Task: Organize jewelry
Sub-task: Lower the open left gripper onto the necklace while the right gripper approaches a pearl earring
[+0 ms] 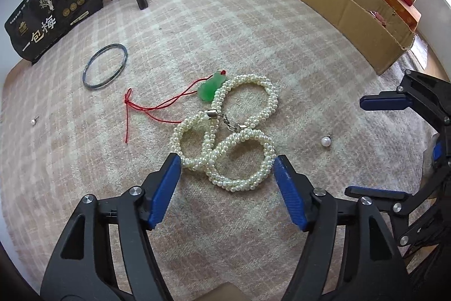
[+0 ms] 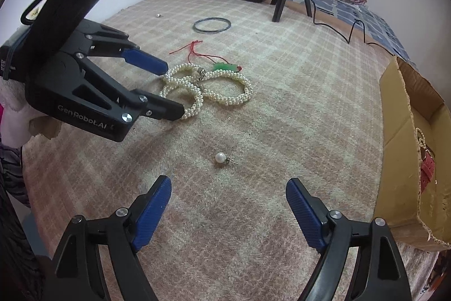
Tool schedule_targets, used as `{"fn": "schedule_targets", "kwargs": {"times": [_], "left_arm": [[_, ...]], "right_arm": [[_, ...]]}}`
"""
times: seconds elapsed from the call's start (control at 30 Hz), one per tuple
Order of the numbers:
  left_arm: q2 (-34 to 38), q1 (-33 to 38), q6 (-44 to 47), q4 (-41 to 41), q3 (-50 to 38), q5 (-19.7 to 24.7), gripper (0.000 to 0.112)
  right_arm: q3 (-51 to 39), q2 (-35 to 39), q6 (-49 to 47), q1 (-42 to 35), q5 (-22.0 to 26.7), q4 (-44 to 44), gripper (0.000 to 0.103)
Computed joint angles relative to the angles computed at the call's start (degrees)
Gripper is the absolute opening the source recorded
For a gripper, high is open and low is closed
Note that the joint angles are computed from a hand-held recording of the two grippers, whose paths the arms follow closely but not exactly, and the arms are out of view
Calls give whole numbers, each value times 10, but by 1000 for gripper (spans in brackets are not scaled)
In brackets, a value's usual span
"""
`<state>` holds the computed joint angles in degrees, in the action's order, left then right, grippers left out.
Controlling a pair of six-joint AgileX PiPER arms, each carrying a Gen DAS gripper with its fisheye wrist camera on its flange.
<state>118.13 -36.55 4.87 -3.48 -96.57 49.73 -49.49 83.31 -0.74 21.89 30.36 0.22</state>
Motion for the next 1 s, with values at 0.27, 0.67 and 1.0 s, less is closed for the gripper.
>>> {"fn": "schedule_targets", "kwargs": {"times": [0.27, 0.67, 1.0], "left_arm": [[14, -9, -14, 22, 4, -13, 80], [32, 5, -17, 1, -16, -8, 81], [31, 7, -4, 0, -8, -20, 71]], "right_arm": [[2, 2, -30, -21, -6, 40, 85], [10, 16, 10, -6, -48, -3, 81], [-16, 47, -66, -33, -50, 70, 37]]}}
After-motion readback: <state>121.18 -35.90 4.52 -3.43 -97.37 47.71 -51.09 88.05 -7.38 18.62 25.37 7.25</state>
